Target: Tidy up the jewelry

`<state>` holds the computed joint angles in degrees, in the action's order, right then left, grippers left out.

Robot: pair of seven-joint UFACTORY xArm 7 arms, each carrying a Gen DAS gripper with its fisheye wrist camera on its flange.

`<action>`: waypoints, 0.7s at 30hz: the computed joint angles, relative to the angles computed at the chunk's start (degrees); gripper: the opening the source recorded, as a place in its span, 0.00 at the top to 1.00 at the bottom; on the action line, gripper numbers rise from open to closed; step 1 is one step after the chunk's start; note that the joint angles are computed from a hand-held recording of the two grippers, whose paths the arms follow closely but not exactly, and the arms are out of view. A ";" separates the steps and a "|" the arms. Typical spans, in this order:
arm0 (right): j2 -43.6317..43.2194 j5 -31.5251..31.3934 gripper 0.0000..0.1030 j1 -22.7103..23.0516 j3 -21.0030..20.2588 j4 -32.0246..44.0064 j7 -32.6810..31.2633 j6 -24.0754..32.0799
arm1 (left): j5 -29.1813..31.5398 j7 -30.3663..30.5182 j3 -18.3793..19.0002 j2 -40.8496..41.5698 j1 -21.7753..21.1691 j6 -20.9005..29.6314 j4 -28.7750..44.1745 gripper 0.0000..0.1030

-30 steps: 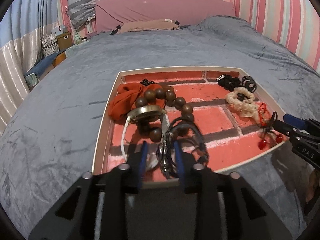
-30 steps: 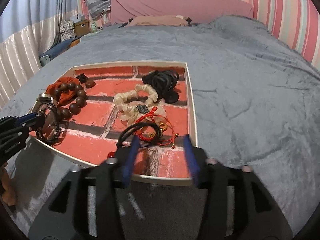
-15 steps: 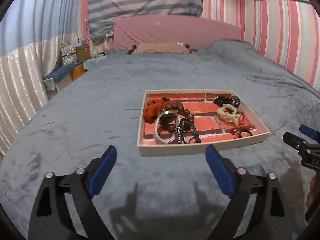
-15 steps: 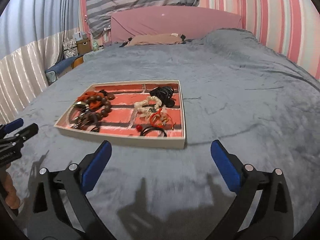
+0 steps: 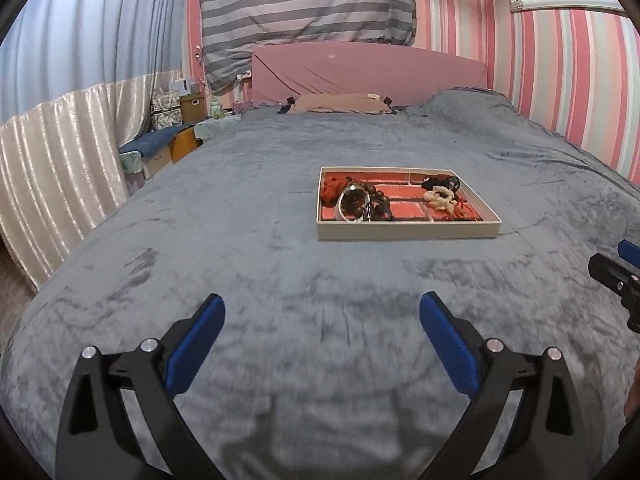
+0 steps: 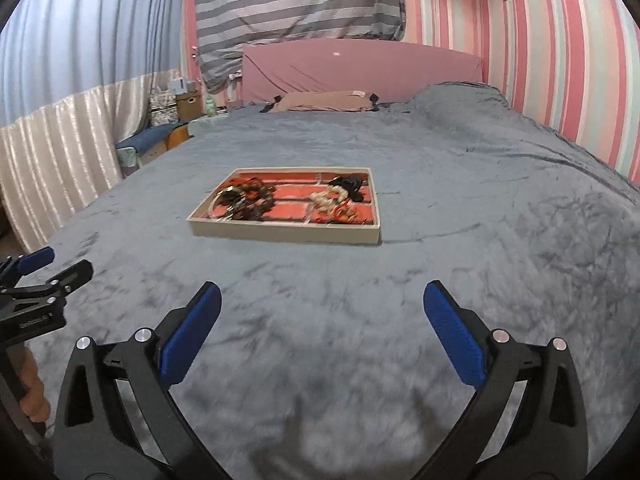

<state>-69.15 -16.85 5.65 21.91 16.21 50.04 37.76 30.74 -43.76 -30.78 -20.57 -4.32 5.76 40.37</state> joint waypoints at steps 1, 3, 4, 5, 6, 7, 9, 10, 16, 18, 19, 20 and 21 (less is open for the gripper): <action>-1.45 0.80 0.04 1.61 0.77 -0.03 0.36 2.14 | -0.93 0.18 1.14 -2.42 -1.68 0.15 -2.03 0.07; -3.73 1.85 0.04 4.09 2.59 -0.01 1.48 5.59 | -3.71 1.41 3.47 -6.44 -5.34 1.05 -5.32 0.07; -5.19 2.35 0.04 5.53 4.37 0.22 2.52 8.29 | -5.29 2.16 4.41 -7.60 -7.00 1.70 -6.28 0.07; -6.24 2.62 0.04 6.69 6.09 0.46 3.60 10.74 | -7.00 3.19 5.69 -8.88 -8.99 2.45 -7.43 0.07; -7.16 2.70 0.04 7.80 7.04 0.55 4.37 12.59 | -8.56 4.28 6.82 -10.04 -10.78 3.06 -8.46 0.07; -8.18 3.17 0.04 9.33 8.62 0.60 5.66 14.84 | -9.98 4.94 7.34 -11.79 -12.31 3.88 -9.78 0.07; -9.31 3.49 0.04 11.71 10.28 0.49 7.54 17.68 | -11.60 5.80 7.08 -14.88 -13.53 5.18 -11.68 0.07; -9.51 3.73 0.04 12.89 11.82 0.76 8.72 19.81 | -12.29 6.13 6.87 -15.97 -13.93 5.71 -12.29 0.07; -8.41 3.07 0.04 17.08 15.19 1.34 14.85 24.97 | -15.91 7.02 6.12 -20.54 -16.70 7.31 -15.82 0.07; -8.01 2.90 0.04 18.22 15.28 1.06 16.97 25.18 | -16.04 6.33 4.46 -20.90 -16.14 8.37 -16.41 0.07; -7.59 2.65 0.04 18.52 15.65 1.21 17.86 25.89 | -16.09 6.22 4.25 -20.92 -16.21 8.34 -16.74 0.07; -7.19 2.32 0.04 18.87 15.89 1.43 18.60 26.48 | -16.27 6.44 4.53 -21.31 -16.90 8.34 -17.43 0.07; -6.90 2.07 0.04 19.30 16.08 1.56 19.38 27.00 | -16.31 6.65 4.58 -21.35 -17.26 8.25 -17.81 0.07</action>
